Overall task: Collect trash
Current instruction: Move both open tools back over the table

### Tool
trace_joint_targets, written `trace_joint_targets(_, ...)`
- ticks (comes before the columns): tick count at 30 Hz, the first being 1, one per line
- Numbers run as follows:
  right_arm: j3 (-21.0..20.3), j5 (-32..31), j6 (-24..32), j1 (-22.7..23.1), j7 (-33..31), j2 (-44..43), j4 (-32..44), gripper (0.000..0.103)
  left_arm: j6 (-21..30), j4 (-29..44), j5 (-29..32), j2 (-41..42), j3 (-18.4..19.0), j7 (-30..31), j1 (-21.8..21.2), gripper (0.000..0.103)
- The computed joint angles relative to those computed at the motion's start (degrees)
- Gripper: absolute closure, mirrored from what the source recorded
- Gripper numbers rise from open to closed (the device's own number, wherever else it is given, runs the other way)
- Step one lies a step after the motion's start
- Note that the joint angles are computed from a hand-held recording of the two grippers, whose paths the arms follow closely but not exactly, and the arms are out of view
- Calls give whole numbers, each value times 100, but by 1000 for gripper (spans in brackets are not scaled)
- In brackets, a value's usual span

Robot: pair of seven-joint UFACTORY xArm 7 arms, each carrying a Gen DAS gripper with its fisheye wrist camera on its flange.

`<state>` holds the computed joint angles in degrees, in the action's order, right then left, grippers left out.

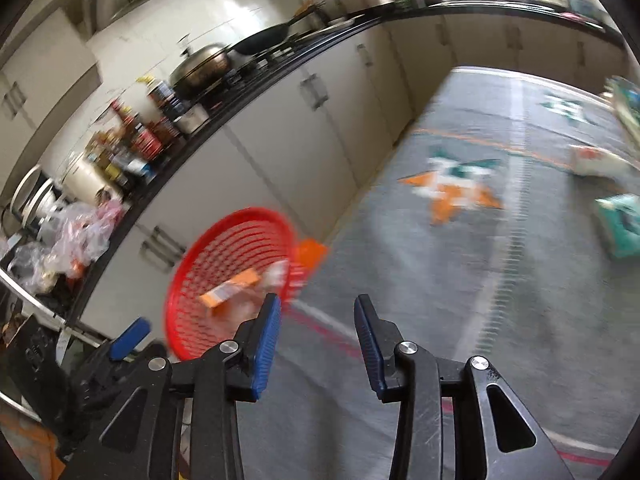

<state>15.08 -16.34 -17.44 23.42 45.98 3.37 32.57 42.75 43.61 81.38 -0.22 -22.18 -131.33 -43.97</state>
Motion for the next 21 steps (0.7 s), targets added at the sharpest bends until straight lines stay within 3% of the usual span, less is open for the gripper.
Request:
trace_joint_targets(2,-177,-274,-86,-177,286,-281,-320,60,-176,212,107,156,-11,-35,-28,40)
trace_joint_targets(4,-658,-1266,-270,-412,1147,-558,-640,60,-318,470,196,351,5,-6,-87,40)
trace_joint_targets(7,-1231,-1799,-350,-573,1519,-948,-1043,60,-466,1095,249,854,70,314,-257,40)
trace_joint_targets(9,-1855,-2370,-378,-583,1826,-1203,-1291,60,-547,1606,147,1251,152,734,-417,40)
trace_joint_targets(12,-2852,-3477,-468,-588,2440,-1395,-1448,60,-653,2502,-161,1901,269,1573,-664,40)
trace_joint_targets(14,-3265,-4111,-638,-771,2833,-1377,-1439,58,-690,3036,-394,2258,343,2100,-807,40)
trace_joint_targets(17,-3420,-4256,-996,-1281,2714,-1276,-1539,52,-683,4160,-979,2975,363,3288,-984,36)
trace_joint_targets(19,-3498,-4287,-1335,-1601,2603,-1036,-1554,52,-651,4991,-1332,3481,367,4125,-1078,28)
trace_joint_targets(21,-3656,-4671,-1872,-1902,2836,-607,-1436,52,-338,6040,-1736,4114,387,4957,-1245,26)
